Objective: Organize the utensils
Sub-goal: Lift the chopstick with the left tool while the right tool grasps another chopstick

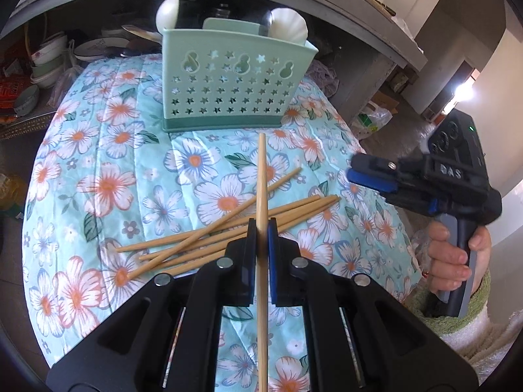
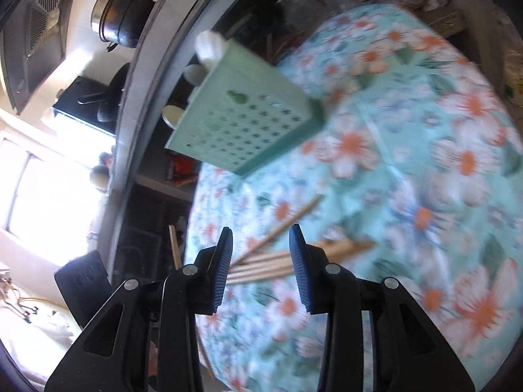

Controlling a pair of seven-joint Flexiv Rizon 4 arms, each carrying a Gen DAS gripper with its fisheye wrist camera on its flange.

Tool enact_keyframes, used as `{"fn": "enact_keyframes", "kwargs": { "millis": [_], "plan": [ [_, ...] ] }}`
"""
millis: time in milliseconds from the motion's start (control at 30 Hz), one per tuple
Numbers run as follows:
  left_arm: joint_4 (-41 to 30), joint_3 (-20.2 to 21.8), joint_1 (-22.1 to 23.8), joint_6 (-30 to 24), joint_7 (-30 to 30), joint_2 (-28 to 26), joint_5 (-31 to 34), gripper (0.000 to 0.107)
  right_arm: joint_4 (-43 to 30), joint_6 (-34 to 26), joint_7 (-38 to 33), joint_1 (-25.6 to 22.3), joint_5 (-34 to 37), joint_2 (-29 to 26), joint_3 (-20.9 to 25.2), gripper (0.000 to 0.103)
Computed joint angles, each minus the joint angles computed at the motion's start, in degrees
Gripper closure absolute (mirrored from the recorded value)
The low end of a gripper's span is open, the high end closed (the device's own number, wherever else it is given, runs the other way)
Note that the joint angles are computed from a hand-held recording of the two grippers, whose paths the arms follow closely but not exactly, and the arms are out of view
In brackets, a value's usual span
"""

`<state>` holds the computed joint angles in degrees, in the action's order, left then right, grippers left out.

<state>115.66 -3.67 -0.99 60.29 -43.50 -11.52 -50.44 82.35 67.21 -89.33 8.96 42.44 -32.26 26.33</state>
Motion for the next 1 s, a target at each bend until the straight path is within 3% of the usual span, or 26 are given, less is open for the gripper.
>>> {"fn": "enact_keyframes", "kwargs": {
  "millis": [167,367,633,800,1000],
  "plan": [
    [0.8,0.1,0.1,0.9,0.6,0.7,-1.7,0.102,-7.5,-8.9,11.0,4.4,-7.0,-5.4,-4.5,0.067],
    [1.4,0.5,0.2,1.2,1.6,1.2,-3.4,0.102,-11.2,-14.4,22.0,7.4,-14.3,-9.0,-7.7,0.067],
    [1.3,0.4,0.2,1.8,2.5,1.0,-5.0,0.102,-12.9,-10.9,28.6,9.1,-18.4,-11.7,-8.2,0.07],
    [1.3,0.6,0.2,1.8,2.1,1.0,-4.6,0.102,-11.6,-6.7,32.5,9.3,-19.4,-12.2,-7.9,0.085],
    [1.4,0.5,0.1,2.3,1.9,1.0,-4.3,0.102,-10.1,-0.2,31.0,6.1,-16.2,-13.0,-3.0,0.09]
  ]
}}
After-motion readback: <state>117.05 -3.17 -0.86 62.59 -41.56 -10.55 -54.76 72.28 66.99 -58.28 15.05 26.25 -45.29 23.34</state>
